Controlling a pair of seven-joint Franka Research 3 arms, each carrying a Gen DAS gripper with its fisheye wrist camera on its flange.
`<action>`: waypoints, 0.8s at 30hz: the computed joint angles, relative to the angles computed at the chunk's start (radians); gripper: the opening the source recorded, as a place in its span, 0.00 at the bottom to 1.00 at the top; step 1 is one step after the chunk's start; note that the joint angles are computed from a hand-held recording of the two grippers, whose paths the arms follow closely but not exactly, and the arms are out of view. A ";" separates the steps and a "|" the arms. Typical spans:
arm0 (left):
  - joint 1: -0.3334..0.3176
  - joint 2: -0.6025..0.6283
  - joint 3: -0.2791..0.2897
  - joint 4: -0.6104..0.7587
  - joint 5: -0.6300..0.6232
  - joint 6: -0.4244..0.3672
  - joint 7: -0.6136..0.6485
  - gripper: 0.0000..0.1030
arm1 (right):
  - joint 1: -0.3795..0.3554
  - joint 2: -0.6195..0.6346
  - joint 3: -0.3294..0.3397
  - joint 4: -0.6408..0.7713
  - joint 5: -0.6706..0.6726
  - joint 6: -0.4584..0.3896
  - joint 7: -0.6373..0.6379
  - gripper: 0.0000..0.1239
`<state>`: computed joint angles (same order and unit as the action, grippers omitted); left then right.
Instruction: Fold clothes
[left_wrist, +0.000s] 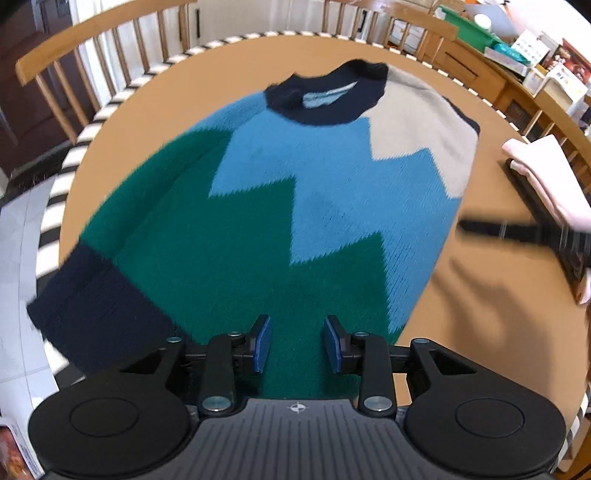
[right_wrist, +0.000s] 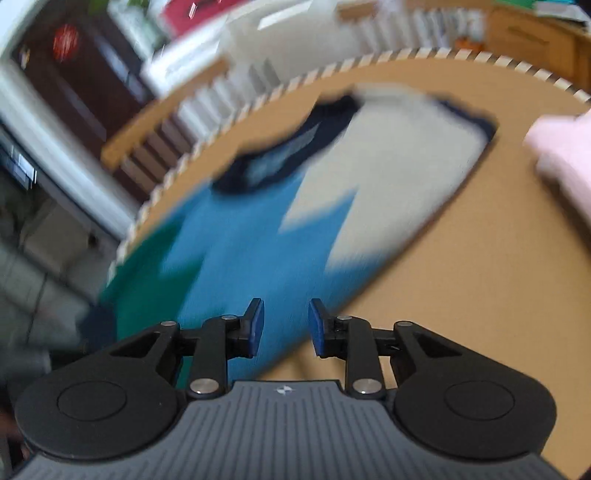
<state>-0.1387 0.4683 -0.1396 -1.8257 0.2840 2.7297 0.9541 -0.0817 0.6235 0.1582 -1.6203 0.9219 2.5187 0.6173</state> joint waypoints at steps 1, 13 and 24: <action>-0.005 0.001 0.006 -0.002 0.007 0.009 -0.009 0.34 | 0.013 -0.004 -0.009 -0.013 -0.030 -0.005 0.000 0.23; 0.011 0.005 -0.023 -0.017 -0.017 0.042 0.020 0.39 | -0.003 -0.007 -0.031 0.036 -0.103 -0.009 0.061 0.47; 0.044 0.053 -0.105 0.039 -0.151 0.020 0.144 0.44 | -0.035 -0.036 -0.033 -0.010 -0.062 -0.088 0.089 0.47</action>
